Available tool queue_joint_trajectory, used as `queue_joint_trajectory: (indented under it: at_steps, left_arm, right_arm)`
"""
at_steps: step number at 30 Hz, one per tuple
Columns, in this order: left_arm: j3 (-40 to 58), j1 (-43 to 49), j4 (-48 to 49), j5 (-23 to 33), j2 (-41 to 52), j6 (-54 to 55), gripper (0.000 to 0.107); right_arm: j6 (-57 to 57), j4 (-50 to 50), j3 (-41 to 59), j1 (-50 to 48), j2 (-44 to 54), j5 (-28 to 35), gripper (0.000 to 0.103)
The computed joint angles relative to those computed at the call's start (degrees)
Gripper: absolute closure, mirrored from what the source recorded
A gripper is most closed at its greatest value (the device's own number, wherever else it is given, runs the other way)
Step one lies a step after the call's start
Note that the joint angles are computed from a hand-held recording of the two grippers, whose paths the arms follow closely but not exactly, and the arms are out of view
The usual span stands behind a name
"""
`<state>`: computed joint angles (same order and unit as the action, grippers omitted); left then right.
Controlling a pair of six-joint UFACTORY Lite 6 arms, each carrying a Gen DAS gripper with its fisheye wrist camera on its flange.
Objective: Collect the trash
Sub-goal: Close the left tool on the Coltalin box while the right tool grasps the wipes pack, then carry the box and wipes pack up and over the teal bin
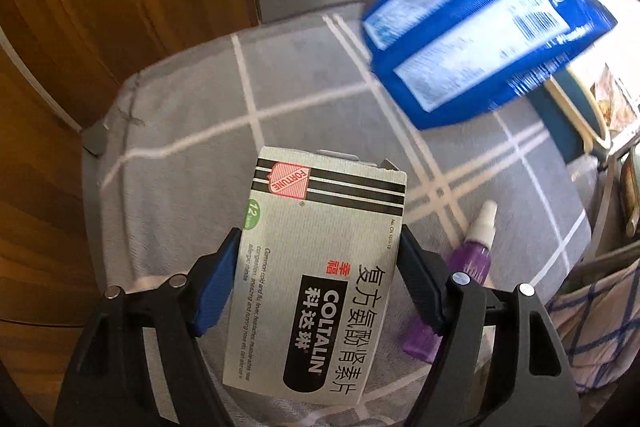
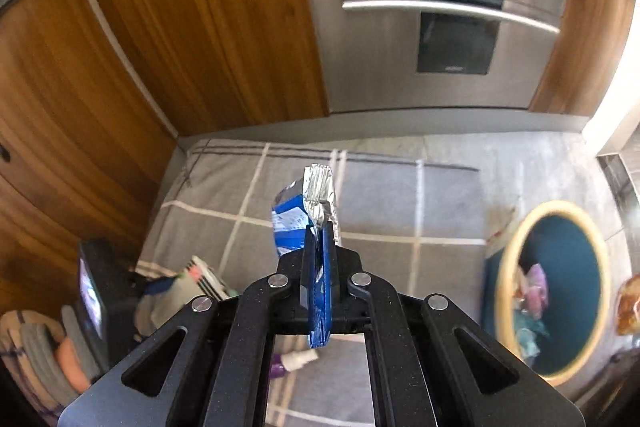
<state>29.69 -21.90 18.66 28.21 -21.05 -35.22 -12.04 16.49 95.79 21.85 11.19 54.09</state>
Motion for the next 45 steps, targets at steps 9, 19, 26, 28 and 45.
queue_joint_trajectory:
  at_steps: [9, 19, 26, 28, 45]
  left_arm:
    - [10.05, -9.35, 13.36, 0.35, 1.66, -15.39, 0.032]
    - [28.93, -18.51, 21.02, -1.48, 15.27, -25.42, 0.033]
    - [45.35, -22.38, 20.89, -2.41, 29.04, -23.15, 0.033]
    - [49.29, -23.28, 20.81, -2.86, 32.61, -22.43, 0.033]
    - [93.08, -28.24, 6.31, 2.06, 70.62, -2.17, 0.033]
  right_arm:
    - [-5.92, 0.71, -2.68, -10.28, -6.53, -0.61, 0.100]
    - [-18.01, 3.83, -5.30, -23.61, -8.84, -0.75, 0.100]
    - [-24.80, 7.84, -2.03, -34.17, -5.97, -0.51, 0.100]
    - [-25.63, 8.96, -0.16, -37.01, -4.70, 0.34, 0.100]
    - [-20.90, 1.69, 6.72, -48.26, 11.27, 1.34, 0.099]
